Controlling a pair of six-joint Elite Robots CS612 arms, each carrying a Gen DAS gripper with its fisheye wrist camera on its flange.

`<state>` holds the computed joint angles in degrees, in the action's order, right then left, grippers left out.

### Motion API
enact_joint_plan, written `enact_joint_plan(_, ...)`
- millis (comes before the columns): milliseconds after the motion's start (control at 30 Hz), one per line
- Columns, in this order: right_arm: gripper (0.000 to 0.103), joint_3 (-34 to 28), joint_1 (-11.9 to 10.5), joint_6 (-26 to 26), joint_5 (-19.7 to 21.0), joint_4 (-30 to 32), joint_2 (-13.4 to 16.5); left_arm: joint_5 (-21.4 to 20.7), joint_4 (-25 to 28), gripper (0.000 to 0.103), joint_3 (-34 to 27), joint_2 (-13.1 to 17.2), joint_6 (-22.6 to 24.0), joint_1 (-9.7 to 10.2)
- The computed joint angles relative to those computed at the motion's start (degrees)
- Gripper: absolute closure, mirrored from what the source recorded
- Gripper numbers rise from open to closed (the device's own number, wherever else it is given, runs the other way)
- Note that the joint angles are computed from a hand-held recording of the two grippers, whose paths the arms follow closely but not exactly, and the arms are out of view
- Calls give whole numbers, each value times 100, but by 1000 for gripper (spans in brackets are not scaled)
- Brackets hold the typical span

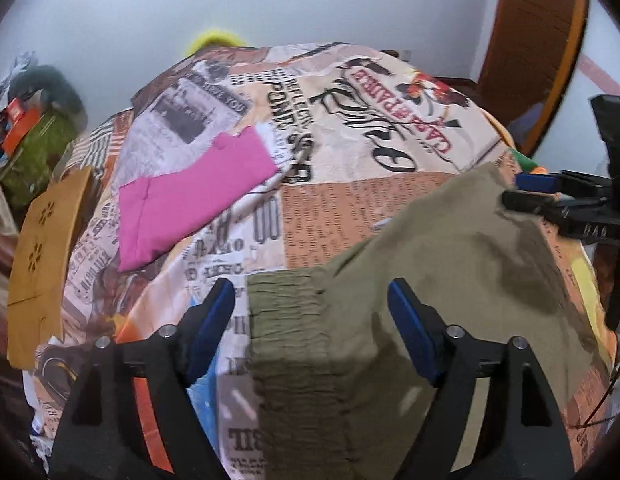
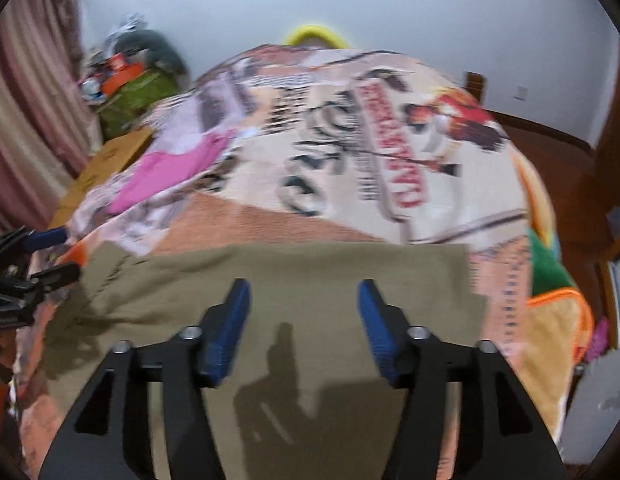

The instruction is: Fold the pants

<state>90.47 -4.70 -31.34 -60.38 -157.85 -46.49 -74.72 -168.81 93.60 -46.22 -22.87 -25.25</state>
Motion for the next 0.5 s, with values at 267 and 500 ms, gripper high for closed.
enact_joint_plan(267,37,-65,283,-399,-229,609,137,-597,470,21,-206,272,-115,74)
enact_joint_plan(500,36,-130,294,-736,-615,1151,200,-539,692,18,-197,346,-116,83)
